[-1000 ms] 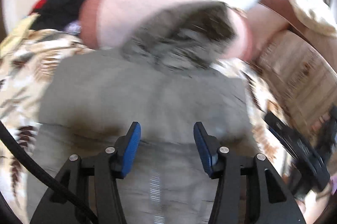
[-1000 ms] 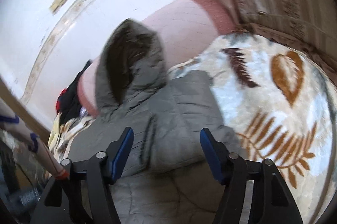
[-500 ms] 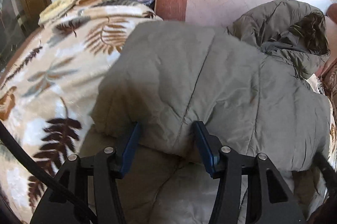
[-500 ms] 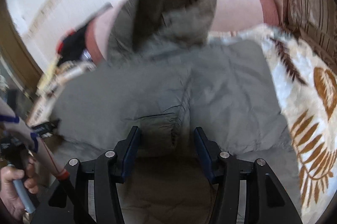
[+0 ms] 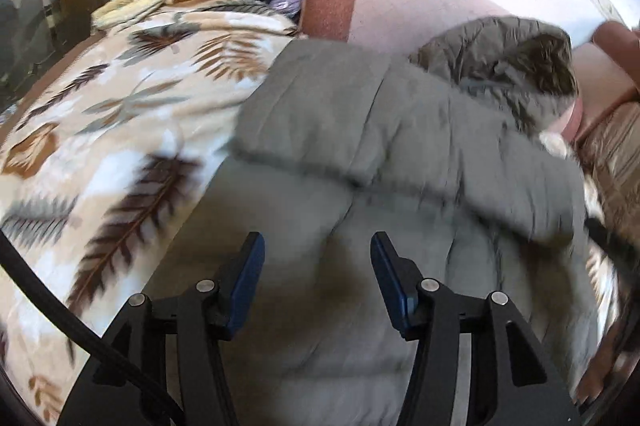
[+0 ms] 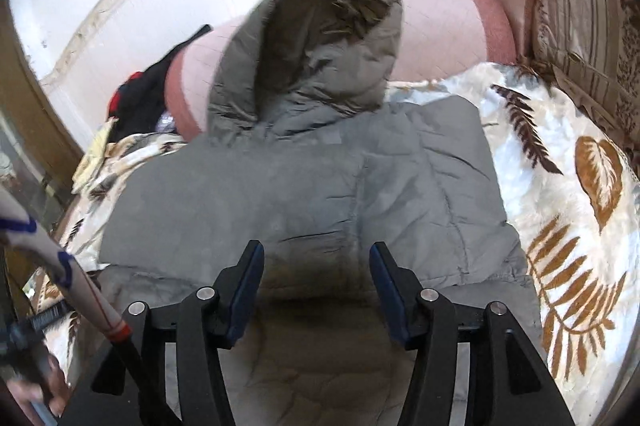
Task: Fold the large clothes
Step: 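Move both tools to the jacket hem beside the beaded pockets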
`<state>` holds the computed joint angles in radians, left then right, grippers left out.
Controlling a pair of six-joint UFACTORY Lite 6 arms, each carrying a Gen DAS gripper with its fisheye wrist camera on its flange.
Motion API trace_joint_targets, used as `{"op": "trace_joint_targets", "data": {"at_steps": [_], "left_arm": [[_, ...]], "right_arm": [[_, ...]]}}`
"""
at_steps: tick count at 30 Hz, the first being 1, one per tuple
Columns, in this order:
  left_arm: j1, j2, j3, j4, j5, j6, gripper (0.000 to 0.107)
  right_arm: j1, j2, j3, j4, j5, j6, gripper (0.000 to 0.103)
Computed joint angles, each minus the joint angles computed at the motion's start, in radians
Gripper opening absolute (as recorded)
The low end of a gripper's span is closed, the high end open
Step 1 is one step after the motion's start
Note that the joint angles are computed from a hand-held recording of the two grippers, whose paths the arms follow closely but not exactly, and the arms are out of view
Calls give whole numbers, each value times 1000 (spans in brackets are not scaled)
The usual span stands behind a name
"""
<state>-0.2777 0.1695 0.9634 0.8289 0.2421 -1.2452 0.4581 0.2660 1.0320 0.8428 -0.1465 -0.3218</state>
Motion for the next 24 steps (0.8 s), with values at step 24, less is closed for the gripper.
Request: {"op": "trace_joint_targets", "data": {"at_steps": [24], "left_arm": [[-727,-397,-659,486,543,-937,61]], "right_arm": [[828,-391,-550,844,-526,-345,65]]}}
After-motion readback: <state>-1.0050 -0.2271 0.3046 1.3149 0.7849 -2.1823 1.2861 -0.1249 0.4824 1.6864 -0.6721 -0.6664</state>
